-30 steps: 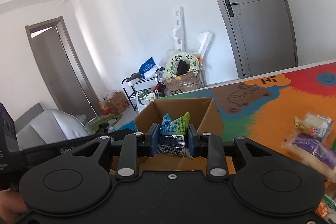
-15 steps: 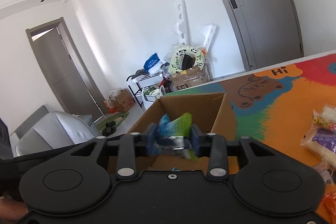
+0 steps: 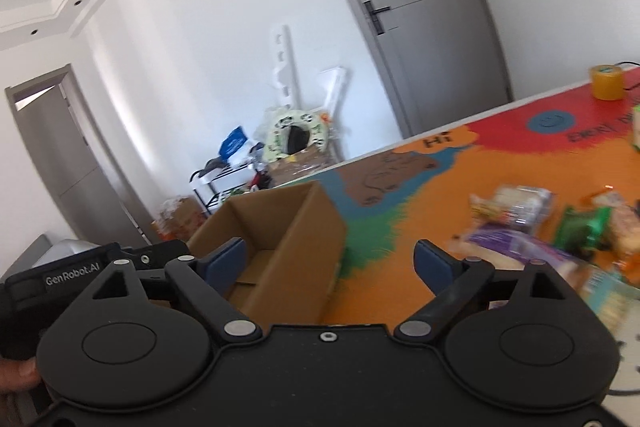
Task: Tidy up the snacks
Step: 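Move both open grippers back over the snack pile, then grasp the red-and-white strip packet with the left gripper while the right grasps the green packet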
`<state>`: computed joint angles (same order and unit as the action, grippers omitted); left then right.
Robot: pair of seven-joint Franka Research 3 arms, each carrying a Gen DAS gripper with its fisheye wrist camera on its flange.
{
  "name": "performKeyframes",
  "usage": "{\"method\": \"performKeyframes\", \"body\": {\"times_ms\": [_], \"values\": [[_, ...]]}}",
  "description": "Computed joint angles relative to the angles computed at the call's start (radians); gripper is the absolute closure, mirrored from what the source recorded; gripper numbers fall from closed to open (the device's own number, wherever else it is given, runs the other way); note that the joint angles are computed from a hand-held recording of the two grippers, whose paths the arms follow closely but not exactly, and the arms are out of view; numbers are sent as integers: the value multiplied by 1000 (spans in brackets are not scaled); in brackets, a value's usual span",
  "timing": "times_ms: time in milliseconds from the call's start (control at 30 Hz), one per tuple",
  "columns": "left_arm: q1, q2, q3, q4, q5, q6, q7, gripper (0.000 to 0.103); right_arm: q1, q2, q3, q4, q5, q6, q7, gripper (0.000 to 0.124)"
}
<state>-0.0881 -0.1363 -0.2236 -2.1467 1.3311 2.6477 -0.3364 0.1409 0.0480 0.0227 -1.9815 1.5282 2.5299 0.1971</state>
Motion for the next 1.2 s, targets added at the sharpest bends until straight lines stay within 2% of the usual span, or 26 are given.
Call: {"method": "performKeyframes", "body": {"times_ms": [533,667,767,867,1200], "values": [[-83,90,-15,87,-23,-18,73,15,-58,-38,-49,-65,-52,22,42,27],[-107,111,-15,111,-23,-29,91,15,-73,-40,-58,-73,-34,16,2,22],[-121,130,-12,129,-13,-19,95,15,-82,-38,-64,-75,-28,19,-13,21],[-129,156,-1,146,-31,26,120,15,-94,-35,-70,-76,-14,20,-22,21],[-176,237,23,217,-18,43,103,15,-131,-4,-78,-71,-49,14,-19,21]]}}
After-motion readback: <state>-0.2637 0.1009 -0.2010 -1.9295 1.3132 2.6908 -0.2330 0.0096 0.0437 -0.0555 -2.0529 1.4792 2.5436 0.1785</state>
